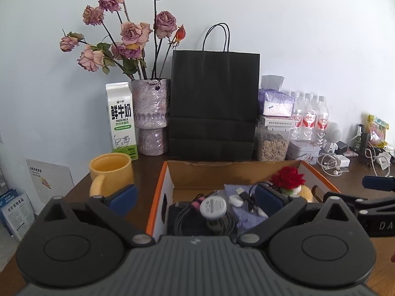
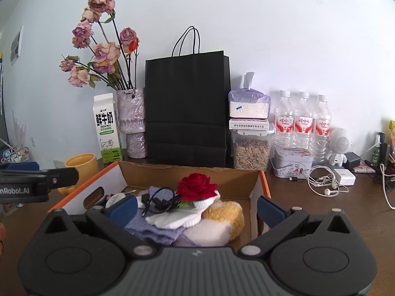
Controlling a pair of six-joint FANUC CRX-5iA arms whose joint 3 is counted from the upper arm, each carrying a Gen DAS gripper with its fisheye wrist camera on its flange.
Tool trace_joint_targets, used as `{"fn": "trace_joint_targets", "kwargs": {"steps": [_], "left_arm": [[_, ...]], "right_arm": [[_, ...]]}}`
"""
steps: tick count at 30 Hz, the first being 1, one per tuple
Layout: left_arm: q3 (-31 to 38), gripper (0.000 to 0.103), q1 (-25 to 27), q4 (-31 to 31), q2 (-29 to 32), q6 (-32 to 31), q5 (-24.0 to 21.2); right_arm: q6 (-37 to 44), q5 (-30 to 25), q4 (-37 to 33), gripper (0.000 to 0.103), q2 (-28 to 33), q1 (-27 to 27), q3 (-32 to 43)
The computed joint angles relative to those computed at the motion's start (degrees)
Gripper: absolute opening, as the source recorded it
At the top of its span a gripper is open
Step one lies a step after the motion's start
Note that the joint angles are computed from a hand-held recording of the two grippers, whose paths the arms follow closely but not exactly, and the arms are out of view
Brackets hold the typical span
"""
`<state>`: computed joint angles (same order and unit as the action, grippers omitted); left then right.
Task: Organize objects
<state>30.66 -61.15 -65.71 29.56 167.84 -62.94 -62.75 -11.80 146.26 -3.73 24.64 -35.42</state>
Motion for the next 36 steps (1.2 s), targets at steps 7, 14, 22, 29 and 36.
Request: {"fn": "trace_joint_targets", "kwargs": {"steps": [7,14,22,29,36], "left_arm": [[-4.7,0.103,-2.9,2.6,-3.8,0.3,-2.5],[-8.7,0.103,-6.1,4.4,-6.0,3.4,-4.6],[-10.8,0.103,-8.3,4.9,-7.4,5.3,-6.5],[-10.9,0.103,-9.3,4.2,-7.8,5.9,-7.5],[-10.8,0.103,-9.5,4.2,-7.8,5.8,-7.6]], "right_arm": [[17.7,-5.4,-22.3,0.103,-5.8,8.9,-8.0],[29.0,-11.9,-39.0,0.103,-10.0,18.9,-13.1],[33.7,-17.2,-47.5,0.103,-13.0,26.2,-16.1],[34.7,-19.2,-49.3,0.103,-13.9,28.2,-16.6],[34.7,-19.9,-49.6,0.103,-14.2,28.9,-16.8]]}}
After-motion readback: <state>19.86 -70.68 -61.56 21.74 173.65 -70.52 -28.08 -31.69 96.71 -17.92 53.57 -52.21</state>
